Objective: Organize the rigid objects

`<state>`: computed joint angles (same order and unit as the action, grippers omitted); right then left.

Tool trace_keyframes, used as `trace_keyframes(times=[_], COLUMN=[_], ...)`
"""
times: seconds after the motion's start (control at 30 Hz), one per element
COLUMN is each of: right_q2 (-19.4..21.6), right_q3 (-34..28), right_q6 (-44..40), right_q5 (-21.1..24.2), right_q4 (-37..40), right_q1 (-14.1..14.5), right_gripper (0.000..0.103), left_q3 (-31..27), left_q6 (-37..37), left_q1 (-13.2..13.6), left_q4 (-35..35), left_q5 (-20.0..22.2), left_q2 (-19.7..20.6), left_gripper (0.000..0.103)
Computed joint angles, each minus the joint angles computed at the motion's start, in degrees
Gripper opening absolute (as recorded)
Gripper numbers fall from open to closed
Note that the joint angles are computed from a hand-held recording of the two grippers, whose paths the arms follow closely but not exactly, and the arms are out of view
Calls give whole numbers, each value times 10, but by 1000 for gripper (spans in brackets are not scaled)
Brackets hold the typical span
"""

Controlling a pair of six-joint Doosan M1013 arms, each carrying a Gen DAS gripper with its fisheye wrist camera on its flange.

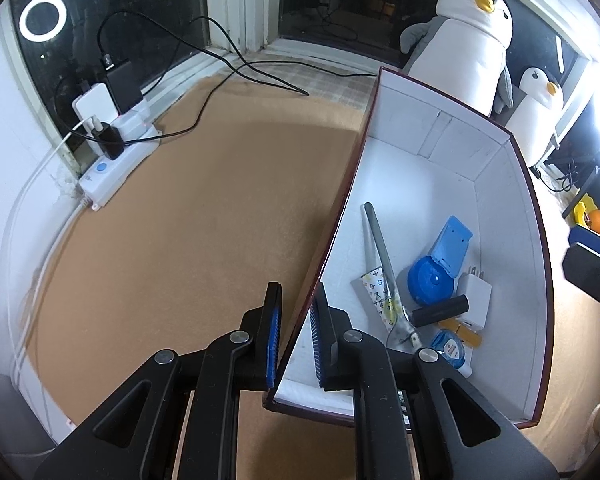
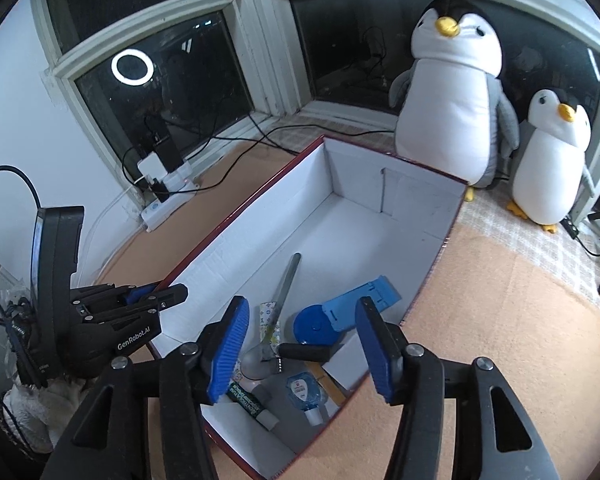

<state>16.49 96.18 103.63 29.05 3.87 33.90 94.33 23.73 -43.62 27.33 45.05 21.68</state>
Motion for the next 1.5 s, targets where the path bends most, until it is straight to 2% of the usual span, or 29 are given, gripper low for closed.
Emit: trace_keyframes(times=[0.27, 0.37, 0.4, 0.57, 0.83, 0.97, 1.03, 1.33, 1.5], right_q2=[-26, -34, -38, -53, -76, -88, -95, -109, -110], right_q3=[28, 36, 39, 54, 71, 80, 85, 99, 100], right_q6=[43, 80, 92, 141, 291, 364, 389, 453, 467], right_q5=[-20, -25, -26, -35, -26, -15, -12, 5, 14], right_q4=[-25, -63, -76, -115, -255, -325, -346, -397, -415], right_q1=[-5, -2, -2, -3, 5, 10, 11, 13, 16], right_gripper=[53, 57, 57, 61, 74, 81, 82, 86, 86], left_q3=[-1, -2, -1, -1, -8, -10, -12, -17, -20], left_q6=[-14, -41, -50, -66, -62, -62, -60, -53, -48], left_q1=[-5, -14, -16, -24, -46, -59, -63, -74, -75], left_q4=[25, 66, 80, 109, 135, 151, 152, 155, 149], left_q5=[14, 31, 35, 34, 13, 1, -7, -19, -18], left_q2=[-2, -3, -5, -16, -28, -33, -36, -40, -40], left_gripper=[27, 43, 45, 45, 45, 57, 58, 69, 69])
